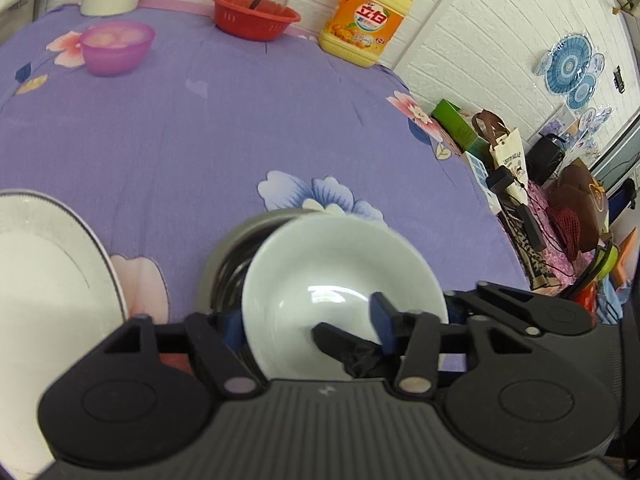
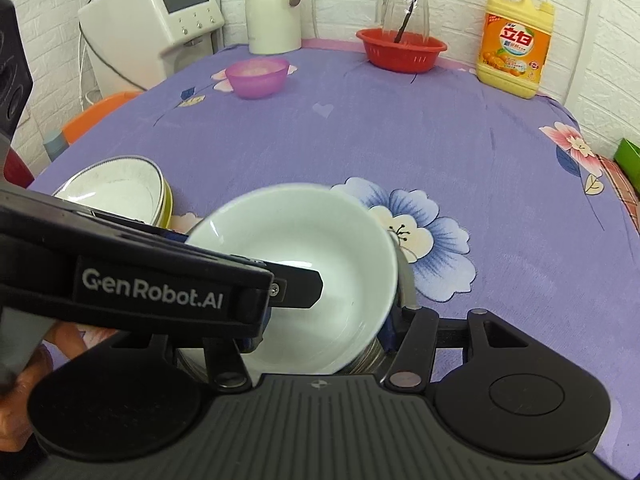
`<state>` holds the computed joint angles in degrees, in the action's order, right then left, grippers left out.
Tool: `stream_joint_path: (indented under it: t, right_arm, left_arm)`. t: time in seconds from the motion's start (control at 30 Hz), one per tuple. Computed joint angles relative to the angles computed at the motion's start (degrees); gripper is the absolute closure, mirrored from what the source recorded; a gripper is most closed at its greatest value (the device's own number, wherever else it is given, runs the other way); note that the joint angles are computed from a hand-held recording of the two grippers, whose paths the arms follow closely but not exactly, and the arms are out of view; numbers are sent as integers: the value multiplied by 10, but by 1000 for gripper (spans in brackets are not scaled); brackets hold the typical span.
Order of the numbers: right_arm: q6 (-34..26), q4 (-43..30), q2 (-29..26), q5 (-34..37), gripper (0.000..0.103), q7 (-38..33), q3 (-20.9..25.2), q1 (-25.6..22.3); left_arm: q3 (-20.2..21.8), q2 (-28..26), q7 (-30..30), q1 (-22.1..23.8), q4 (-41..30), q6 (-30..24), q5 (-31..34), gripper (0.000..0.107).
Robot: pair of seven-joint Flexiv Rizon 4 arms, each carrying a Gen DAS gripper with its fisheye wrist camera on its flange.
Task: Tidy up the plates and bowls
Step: 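Lower the white bowl into the steel bowl and open the left tool, then reach the left tool to the pink plastic bowl and grasp its rim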
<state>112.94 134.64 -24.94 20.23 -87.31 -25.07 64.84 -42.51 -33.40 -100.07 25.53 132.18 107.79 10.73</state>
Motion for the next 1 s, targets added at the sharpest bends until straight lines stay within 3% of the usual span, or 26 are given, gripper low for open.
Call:
stream_joint_path:
  t: [0.07, 0.13, 0.23, 0.53, 0.67, 1.0]
  right_arm:
    - [22, 7, 4, 8, 12, 0, 10, -8]
    - [42, 12, 14, 17, 9, -4, 27, -23]
    - [55, 10, 15, 73, 0, -44, -10, 22]
    - [52, -15, 16, 113, 0, -99, 16, 5]
    - [33, -28, 9, 108, 0, -105, 0, 20]
    - [-9, -67, -19, 32, 0, -62, -55, 53]
  left_arm:
    - [35, 23, 1, -31, -2, 6, -8, 41]
    - [39, 29, 5, -30, -1, 22, 4, 37]
    - [54, 45, 0, -36, 0, 44, 18, 34]
    - [63, 73, -7, 2, 3, 47, 58, 34]
    - [92, 86, -3, 12, 12, 49, 58, 34]
    - [93, 92, 3, 97, 6, 37, 53, 34]
